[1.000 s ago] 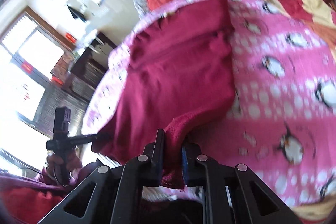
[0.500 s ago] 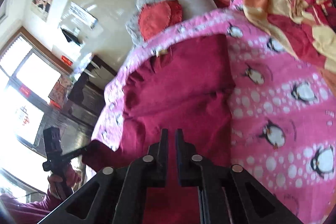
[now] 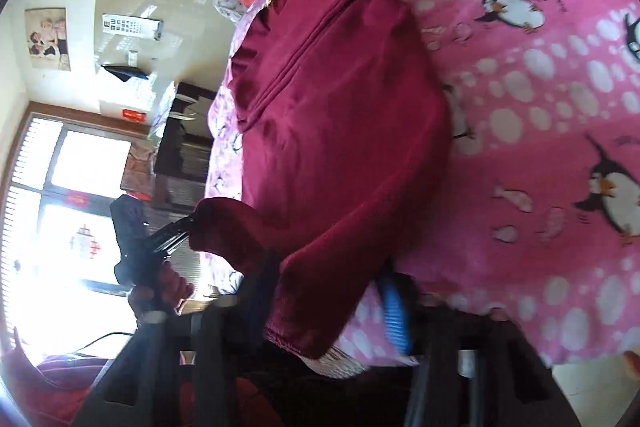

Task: Fold small clothes
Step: 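Lift the hem with both tools and fold it toward the collar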

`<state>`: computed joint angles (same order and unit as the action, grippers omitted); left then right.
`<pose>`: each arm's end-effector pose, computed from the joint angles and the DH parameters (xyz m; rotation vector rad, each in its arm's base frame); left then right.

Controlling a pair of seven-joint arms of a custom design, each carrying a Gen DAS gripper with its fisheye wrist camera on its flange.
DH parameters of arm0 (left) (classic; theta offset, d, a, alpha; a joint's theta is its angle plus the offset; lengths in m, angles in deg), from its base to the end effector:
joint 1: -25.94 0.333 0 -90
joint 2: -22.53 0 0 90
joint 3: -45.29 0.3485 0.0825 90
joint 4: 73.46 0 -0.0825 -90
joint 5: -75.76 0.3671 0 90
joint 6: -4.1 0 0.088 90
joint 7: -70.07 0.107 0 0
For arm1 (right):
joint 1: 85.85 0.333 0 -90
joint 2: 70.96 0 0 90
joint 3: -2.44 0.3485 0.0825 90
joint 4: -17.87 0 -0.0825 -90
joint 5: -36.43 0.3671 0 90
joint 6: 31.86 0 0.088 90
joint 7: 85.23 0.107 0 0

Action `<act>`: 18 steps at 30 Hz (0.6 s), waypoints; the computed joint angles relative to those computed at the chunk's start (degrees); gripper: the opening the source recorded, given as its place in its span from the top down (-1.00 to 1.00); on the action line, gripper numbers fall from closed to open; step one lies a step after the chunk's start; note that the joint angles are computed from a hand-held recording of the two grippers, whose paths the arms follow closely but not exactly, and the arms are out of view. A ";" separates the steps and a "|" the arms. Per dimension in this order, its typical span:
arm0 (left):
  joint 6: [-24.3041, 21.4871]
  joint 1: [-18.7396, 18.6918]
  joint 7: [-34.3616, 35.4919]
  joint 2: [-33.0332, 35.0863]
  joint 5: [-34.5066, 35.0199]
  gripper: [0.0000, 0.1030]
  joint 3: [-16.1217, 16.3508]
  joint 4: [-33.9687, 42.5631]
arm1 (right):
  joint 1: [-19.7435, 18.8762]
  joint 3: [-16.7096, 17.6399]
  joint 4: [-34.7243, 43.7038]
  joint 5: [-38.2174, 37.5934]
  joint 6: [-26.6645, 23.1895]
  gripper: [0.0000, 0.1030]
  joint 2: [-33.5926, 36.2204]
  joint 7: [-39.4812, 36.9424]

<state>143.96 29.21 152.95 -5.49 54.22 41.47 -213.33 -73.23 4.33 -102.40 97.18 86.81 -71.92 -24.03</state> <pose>0.4087 -0.0087 0.5658 -2.3850 1.6808 -0.8180 0.5084 0.1782 0.4901 -1.8039 1.4713 0.7137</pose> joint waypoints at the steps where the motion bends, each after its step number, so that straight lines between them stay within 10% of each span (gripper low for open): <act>1: 0.24 0.08 -0.05 -0.01 -0.12 0.87 0.15 0.18 | 0.26 0.29 0.84 -1.28 0.45 0.80 0.39 -0.64; 9: 4.94 0.98 1.51 5.88 -0.57 0.87 1.27 6.94 | 1.27 2.11 11.66 2.70 8.99 0.81 5.61 -7.67; 18: 10.87 4.19 -1.87 23.60 5.32 0.87 1.22 24.94 | 1.26 6.40 40.70 -5.06 17.74 0.81 26.06 -0.81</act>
